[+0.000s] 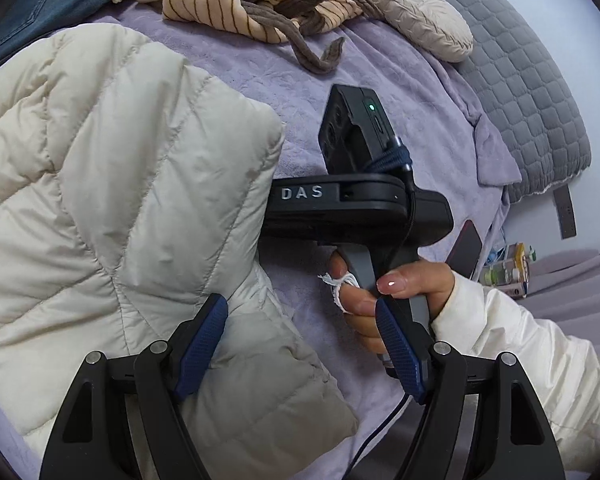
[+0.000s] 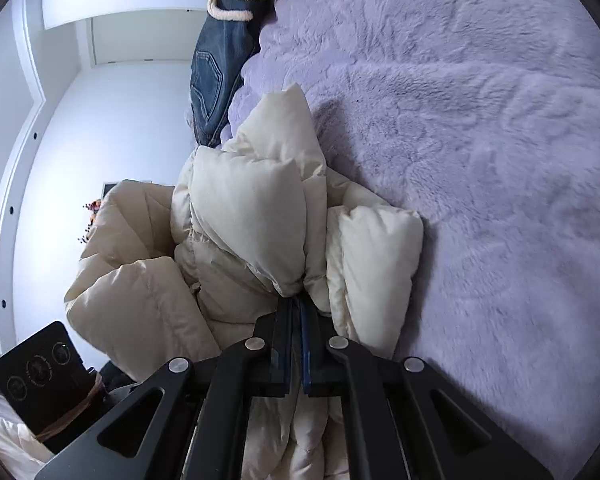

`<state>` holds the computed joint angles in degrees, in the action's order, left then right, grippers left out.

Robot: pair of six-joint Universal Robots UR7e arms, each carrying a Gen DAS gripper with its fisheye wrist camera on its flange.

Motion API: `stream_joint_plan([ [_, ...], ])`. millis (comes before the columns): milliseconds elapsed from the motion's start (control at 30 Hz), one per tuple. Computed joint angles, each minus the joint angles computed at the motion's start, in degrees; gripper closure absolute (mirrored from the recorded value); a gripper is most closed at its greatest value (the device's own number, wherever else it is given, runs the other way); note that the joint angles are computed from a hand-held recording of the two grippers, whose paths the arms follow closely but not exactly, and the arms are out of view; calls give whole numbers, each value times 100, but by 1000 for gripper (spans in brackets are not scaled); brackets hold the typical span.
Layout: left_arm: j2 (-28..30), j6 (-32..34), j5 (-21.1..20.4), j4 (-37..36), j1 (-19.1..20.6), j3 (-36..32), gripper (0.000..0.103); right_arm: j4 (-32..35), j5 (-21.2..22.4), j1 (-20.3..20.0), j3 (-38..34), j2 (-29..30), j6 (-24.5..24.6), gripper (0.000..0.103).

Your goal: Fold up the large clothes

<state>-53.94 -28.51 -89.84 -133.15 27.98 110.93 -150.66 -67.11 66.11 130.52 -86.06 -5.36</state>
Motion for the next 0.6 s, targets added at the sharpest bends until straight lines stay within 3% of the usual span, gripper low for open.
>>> stream_joint_plan([
  [133, 85, 165, 126, 31, -79, 13, 27, 130, -404, 272, -277, 184, 17, 99],
  [333, 134, 417, 348, 50, -265, 67, 27, 398, -878, 406, -120, -582, 29, 96],
  [367, 145, 457, 391, 56, -297, 70, 27, 435, -883, 393, -94, -709, 37, 86],
  [400, 154, 484, 424, 61, -321, 71, 27, 473, -895, 380, -54, -853, 46, 68],
  [467, 174, 520, 474, 67, -356, 68, 27, 566, -855, 373, 2, -1097, 39, 41],
  [600, 195, 593, 549, 102, -398, 56, 27, 832, -334, 335, 43, -1371, -184, 41],
])
